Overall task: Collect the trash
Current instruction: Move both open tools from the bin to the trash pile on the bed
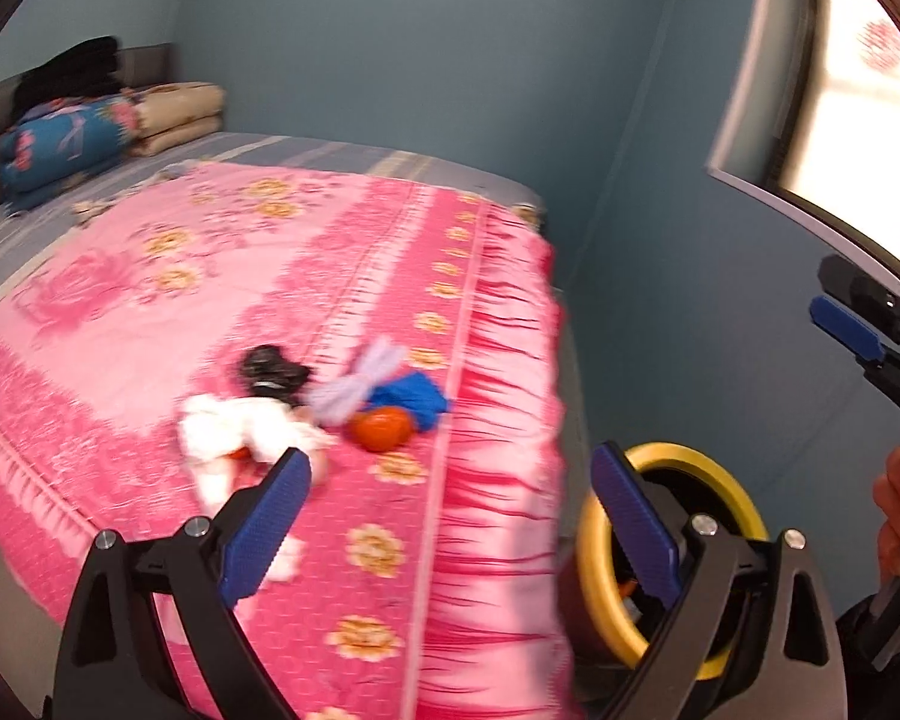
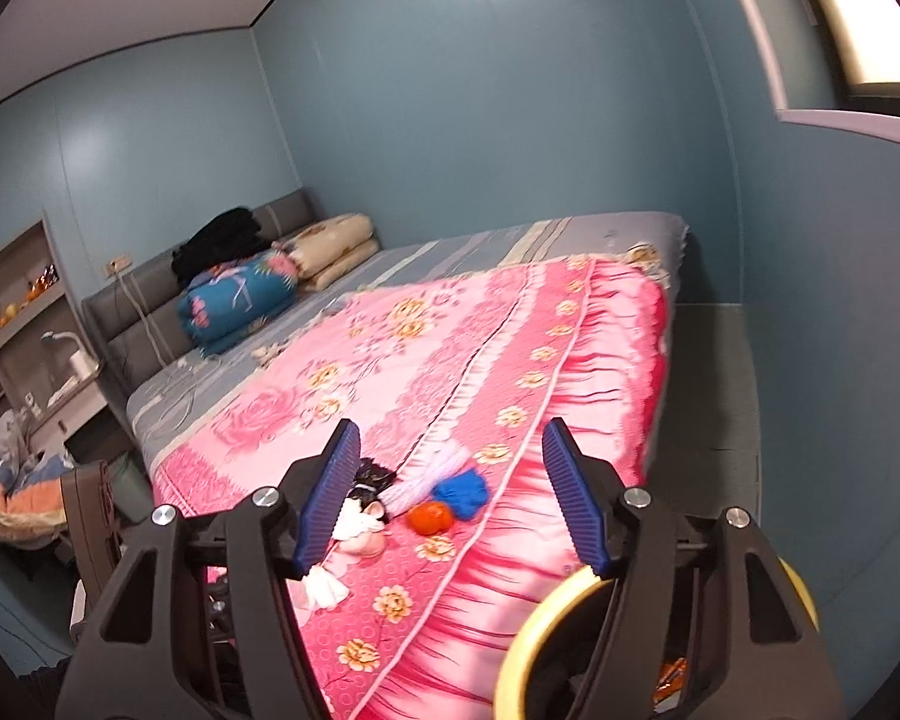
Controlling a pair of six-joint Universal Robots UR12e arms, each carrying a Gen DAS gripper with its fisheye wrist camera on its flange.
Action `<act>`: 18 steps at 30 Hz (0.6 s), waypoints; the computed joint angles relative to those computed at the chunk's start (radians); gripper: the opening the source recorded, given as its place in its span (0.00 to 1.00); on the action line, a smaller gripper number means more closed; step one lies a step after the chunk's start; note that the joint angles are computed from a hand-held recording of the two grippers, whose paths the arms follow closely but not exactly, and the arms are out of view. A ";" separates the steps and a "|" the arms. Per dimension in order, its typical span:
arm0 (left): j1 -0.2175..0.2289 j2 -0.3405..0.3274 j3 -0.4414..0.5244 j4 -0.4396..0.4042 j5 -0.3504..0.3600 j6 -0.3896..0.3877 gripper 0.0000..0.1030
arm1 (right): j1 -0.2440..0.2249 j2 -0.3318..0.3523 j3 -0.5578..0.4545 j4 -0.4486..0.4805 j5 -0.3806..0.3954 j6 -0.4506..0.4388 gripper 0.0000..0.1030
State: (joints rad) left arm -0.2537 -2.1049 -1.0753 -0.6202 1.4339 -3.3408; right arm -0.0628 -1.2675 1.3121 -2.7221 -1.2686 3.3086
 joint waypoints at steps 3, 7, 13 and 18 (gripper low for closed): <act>0.016 0.006 -0.015 -0.005 0.030 -0.023 0.88 | 0.019 0.037 -0.053 0.050 0.000 -0.011 0.59; 0.038 0.014 -0.041 -0.013 0.081 -0.042 0.88 | 0.045 0.092 -0.135 0.135 -0.005 -0.019 0.59; 0.070 0.013 -0.071 -0.044 0.102 -0.077 0.88 | 0.088 0.214 -0.314 0.315 -0.034 -0.029 0.59; 0.084 -0.002 -0.076 -0.079 0.119 -0.089 0.88 | 0.112 0.342 -0.504 0.499 -0.060 -0.037 0.59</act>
State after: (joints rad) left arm -0.1696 -2.1073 -1.1510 -0.6993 1.5531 -3.4298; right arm 0.0496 -0.9255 0.8079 -2.2235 -1.3286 3.2712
